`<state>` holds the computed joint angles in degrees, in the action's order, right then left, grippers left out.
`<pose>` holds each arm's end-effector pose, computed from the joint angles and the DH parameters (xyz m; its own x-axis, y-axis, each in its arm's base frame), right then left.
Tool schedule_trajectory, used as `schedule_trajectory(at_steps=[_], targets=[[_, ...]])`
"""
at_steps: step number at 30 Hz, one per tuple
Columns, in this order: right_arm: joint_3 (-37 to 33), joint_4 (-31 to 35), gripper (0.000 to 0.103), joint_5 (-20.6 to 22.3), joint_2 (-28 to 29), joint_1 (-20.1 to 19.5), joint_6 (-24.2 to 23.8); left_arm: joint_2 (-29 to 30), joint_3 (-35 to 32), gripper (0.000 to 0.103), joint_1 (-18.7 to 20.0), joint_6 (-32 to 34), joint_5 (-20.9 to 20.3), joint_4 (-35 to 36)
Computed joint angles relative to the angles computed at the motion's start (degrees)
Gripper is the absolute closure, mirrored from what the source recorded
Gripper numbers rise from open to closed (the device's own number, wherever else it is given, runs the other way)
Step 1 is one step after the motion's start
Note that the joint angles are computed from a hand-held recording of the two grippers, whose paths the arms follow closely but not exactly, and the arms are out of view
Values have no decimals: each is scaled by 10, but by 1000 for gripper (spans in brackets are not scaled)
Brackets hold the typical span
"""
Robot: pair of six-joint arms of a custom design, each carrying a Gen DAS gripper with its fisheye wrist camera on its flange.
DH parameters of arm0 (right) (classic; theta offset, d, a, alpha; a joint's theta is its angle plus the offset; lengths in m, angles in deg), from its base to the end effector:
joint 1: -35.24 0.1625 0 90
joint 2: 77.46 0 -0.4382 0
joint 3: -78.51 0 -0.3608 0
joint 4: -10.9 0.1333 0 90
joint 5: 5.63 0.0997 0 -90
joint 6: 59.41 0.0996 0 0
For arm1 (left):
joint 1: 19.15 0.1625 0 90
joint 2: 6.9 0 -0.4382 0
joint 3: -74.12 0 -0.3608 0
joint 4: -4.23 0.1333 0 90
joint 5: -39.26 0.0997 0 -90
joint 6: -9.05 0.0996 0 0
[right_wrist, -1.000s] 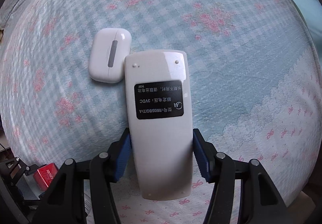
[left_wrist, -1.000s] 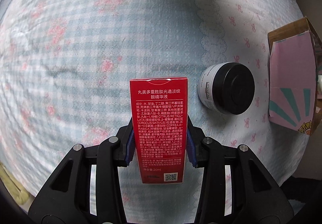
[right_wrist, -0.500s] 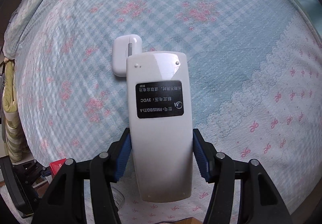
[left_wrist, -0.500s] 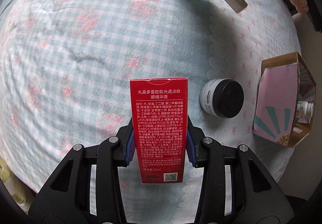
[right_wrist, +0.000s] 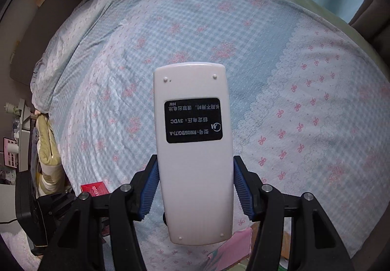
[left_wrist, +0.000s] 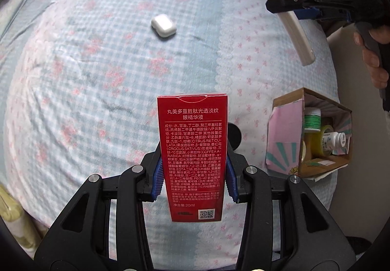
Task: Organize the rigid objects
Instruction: 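Carry the red box with the left tool while the right tool carries the remote to the box, then release the red box with the left tool while the right tool releases the remote into the box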
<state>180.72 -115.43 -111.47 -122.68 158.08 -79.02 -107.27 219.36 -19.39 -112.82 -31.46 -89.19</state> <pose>0.3954 -0.4169 0.0462 -0.5419 -0.8315 0.1222 -0.7317 0.5383 0.4181 -0.1900 -0.1654 0.2025 -0.7540 -0.4952 -0.4315 -0.2068 0.8025 -0.5597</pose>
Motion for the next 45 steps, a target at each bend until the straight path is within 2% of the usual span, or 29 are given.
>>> schedule_trajectory(at_steps=[6,14,21,25,32,36,40,45], targets=[[71,-15,49,16,-140,-34,37,88,-69,65,31,90,54,-33],[132,-4,49,-18,-323,-109,90,209,-146,65,79,244,119,-145],[165,7,49,-44,-429,-187,118,312,-182,65,124,361,125,-284],[185,0,49,-55,-463,-235,110,361,-196,65,148,405,113,-335],[212,-34,49,-27,-474,-334,64,431,-204,65,196,454,92,-401],[231,-59,49,21,-467,-393,49,470,-210,65,220,473,85,-432],[254,-74,49,62,-467,-440,67,501,-213,66,238,483,77,-455],[288,-89,49,135,-489,-502,98,523,-217,65,248,494,65,-463]])
